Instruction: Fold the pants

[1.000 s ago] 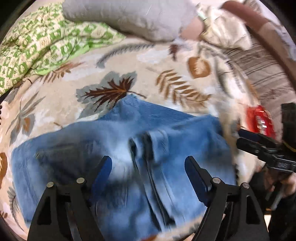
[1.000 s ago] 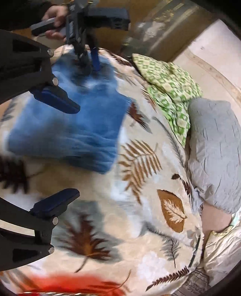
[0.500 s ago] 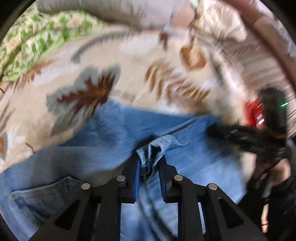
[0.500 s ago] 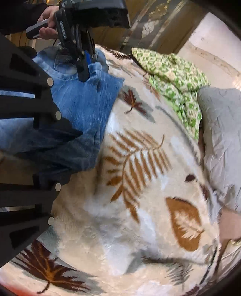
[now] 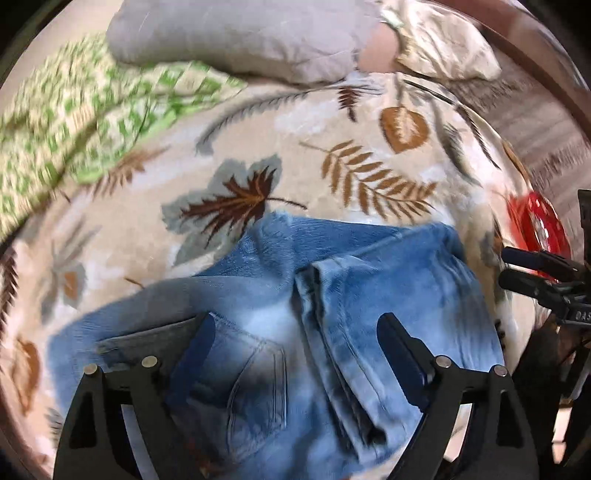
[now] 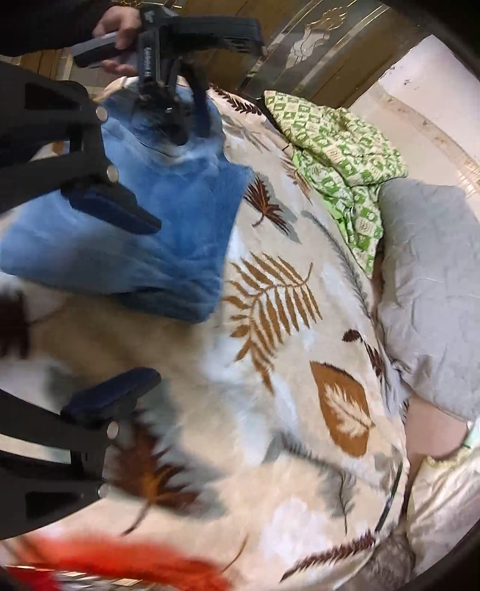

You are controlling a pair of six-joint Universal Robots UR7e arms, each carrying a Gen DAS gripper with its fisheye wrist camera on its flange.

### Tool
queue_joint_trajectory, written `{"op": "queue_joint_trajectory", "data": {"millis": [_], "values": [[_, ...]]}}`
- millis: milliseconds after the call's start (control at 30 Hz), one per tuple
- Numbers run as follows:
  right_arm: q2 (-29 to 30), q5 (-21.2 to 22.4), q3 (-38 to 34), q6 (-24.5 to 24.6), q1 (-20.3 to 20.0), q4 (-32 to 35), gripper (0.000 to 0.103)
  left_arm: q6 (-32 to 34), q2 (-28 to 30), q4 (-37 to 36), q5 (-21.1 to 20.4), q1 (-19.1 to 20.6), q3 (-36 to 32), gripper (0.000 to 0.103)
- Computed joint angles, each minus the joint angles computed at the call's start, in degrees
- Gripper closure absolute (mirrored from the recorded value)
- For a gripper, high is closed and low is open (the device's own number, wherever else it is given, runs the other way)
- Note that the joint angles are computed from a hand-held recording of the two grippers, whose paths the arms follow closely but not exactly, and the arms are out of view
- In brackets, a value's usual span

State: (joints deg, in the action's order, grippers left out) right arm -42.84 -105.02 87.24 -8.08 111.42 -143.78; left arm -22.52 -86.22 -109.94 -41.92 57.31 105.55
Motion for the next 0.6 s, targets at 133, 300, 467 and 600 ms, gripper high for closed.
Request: {"op": "queue_joint_trajectory", "data": {"millis": [133, 300, 467, 600], "values": [[-4.8, -0.3, 6.9, 1.3, 1.0, -1.0, 0.024, 4.4, -0.9, 0.7, -0.6, -3.3, 0.4, 0.013], [-7.5, 2.1, 14.1, 4.2, 0.7, -5.3, 0.024, 17.3, 3.4, -7.0, -6.0, -3.9, -1.1, 0.013], [-6.0, 2.7, 15.5, 6.9, 0.0, -8.8, 0.024, 22.4, 11.6, -11.2, -8.2, -1.3, -5.3, 0.013], [-4.3, 2.3, 14.9, 8.4, -0.3, -9.8, 0.024, 23.8, 16.9, -12.4, -8.7, 1.3, -8.0, 0.013]]}}
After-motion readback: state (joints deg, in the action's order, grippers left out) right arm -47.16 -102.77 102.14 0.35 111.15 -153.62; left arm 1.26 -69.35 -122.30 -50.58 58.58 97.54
